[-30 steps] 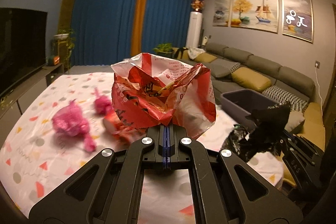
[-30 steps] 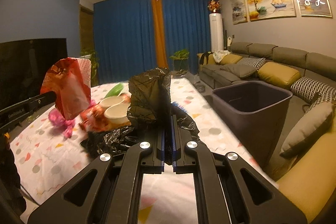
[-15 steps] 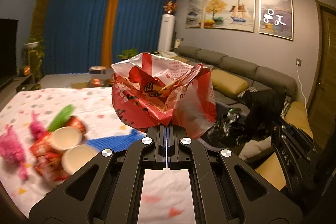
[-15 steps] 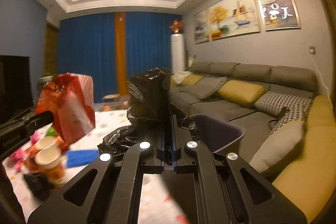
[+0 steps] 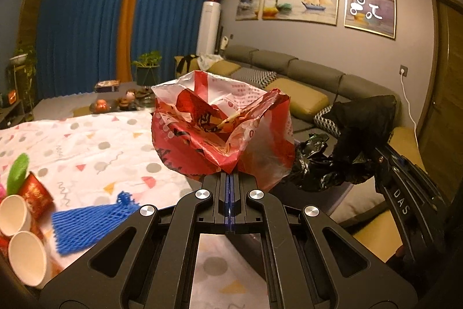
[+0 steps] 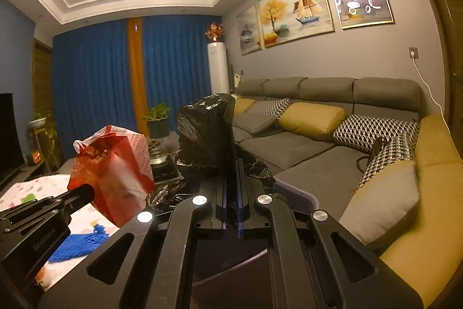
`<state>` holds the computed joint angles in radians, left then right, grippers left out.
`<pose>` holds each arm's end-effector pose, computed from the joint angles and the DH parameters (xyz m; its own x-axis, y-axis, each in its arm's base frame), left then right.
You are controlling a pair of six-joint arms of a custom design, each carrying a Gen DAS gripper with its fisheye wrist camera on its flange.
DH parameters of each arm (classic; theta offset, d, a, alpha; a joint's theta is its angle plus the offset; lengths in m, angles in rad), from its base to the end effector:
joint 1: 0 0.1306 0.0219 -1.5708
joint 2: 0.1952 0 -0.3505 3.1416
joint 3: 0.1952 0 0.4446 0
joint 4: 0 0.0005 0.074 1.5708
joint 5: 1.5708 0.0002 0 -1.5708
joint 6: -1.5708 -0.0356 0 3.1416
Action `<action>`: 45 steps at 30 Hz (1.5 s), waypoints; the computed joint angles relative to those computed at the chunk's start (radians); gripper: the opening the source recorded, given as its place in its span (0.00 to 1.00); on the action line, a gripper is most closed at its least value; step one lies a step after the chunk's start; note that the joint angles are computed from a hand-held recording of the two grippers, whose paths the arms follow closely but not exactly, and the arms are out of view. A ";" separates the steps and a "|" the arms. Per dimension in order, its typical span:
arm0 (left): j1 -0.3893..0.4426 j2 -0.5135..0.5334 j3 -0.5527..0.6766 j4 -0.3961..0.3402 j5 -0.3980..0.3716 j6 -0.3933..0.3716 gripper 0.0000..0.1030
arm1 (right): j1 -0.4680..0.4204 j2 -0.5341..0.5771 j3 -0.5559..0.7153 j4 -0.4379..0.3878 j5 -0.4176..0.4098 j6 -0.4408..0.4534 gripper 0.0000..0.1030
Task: Collect trash
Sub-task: 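Carry the black bag with the right tool toward the grey bin while the left tool holds the wrapper, then open the right tool and the left tool over the grey bin, dropping both items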
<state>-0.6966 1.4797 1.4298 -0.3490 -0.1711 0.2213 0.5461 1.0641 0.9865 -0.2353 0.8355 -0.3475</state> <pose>0.4659 -0.3825 0.4145 -0.4030 0.0551 -0.9135 0.4340 0.8903 -0.1377 0.3992 0.2111 0.3994 -0.1606 0.1697 -0.9723 0.3290 0.9380 0.1094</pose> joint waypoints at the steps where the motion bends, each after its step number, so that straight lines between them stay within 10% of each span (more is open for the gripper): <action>1: 0.003 0.011 0.009 -0.006 0.007 0.001 0.00 | -0.011 0.006 0.001 -0.002 -0.013 -0.012 0.06; 27: 0.016 0.181 0.158 -0.109 0.131 -0.020 0.00 | -0.117 0.114 0.064 -0.056 -0.168 -0.036 0.06; 31: 0.018 0.191 0.161 -0.127 0.174 -0.051 0.01 | -0.122 0.118 0.065 -0.051 -0.183 -0.021 0.19; 41: 0.026 0.142 0.096 -0.099 0.083 -0.022 0.79 | -0.111 0.069 0.024 -0.020 -0.144 -0.044 0.56; 45: 0.030 0.087 0.048 -0.107 0.034 0.029 0.84 | -0.067 0.018 -0.010 0.000 -0.067 -0.040 0.72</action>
<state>-0.6662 1.5668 1.4782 -0.4560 -0.1370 0.2501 0.4787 1.0818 0.9768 -0.2350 0.7689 -0.3880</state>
